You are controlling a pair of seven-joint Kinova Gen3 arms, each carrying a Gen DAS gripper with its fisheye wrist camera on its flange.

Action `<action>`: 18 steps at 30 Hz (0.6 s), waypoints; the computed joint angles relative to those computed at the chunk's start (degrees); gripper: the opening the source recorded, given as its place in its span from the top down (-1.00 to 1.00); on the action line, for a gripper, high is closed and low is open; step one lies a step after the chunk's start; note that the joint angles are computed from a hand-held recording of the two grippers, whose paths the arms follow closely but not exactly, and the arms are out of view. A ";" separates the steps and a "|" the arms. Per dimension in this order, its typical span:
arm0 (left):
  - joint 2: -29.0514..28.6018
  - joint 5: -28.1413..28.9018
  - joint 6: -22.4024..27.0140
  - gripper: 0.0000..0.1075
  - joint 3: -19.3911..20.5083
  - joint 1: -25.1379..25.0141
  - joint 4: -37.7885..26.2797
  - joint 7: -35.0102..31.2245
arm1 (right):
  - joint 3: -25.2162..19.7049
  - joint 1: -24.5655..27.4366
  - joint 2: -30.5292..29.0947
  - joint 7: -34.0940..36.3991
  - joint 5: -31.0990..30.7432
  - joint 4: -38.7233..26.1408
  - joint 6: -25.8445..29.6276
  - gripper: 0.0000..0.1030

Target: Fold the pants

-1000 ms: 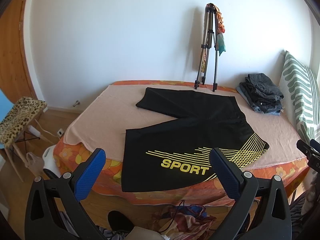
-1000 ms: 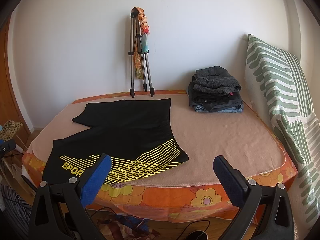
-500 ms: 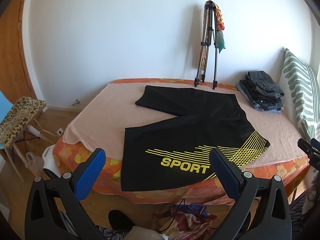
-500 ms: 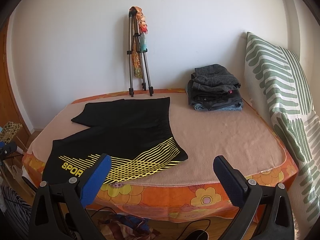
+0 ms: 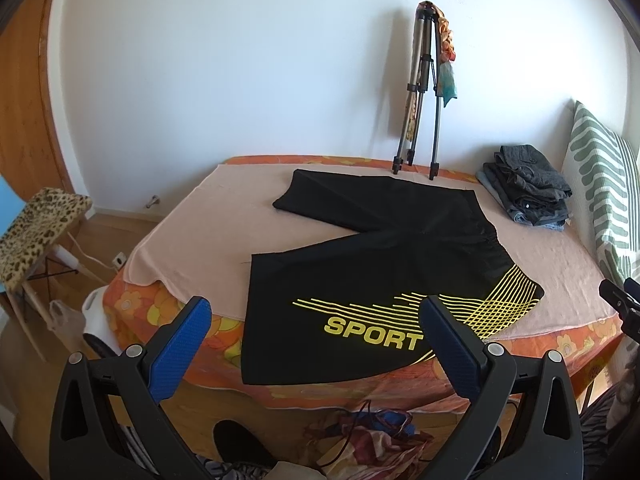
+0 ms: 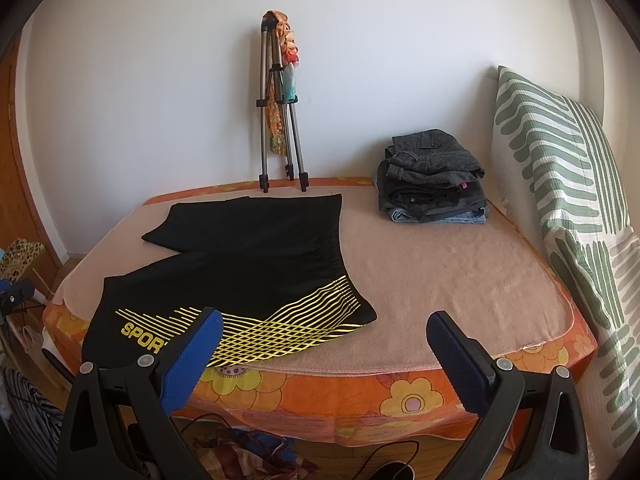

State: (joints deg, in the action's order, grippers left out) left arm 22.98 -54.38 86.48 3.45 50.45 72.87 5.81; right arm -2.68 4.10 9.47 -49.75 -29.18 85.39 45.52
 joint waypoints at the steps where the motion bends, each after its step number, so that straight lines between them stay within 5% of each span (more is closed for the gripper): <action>1: -0.25 0.19 -0.55 -0.91 0.06 -0.22 0.54 0.05 | -0.09 0.13 0.11 0.59 -0.26 -0.08 -0.06 -1.00; 7: -2.92 2.38 -5.28 -0.75 1.03 -2.85 4.81 -0.42 | -0.81 0.40 1.16 5.03 -0.31 -1.18 -0.61 -0.98; 12: -6.32 3.79 -11.98 -0.36 2.50 -6.24 9.87 -3.03 | -2.27 2.00 2.80 13.54 -2.80 -2.94 1.37 -0.89; 18: -7.97 8.09 -16.84 0.13 4.28 -10.52 12.20 -14.31 | -3.67 2.11 6.82 22.39 -2.52 -7.95 8.78 -0.64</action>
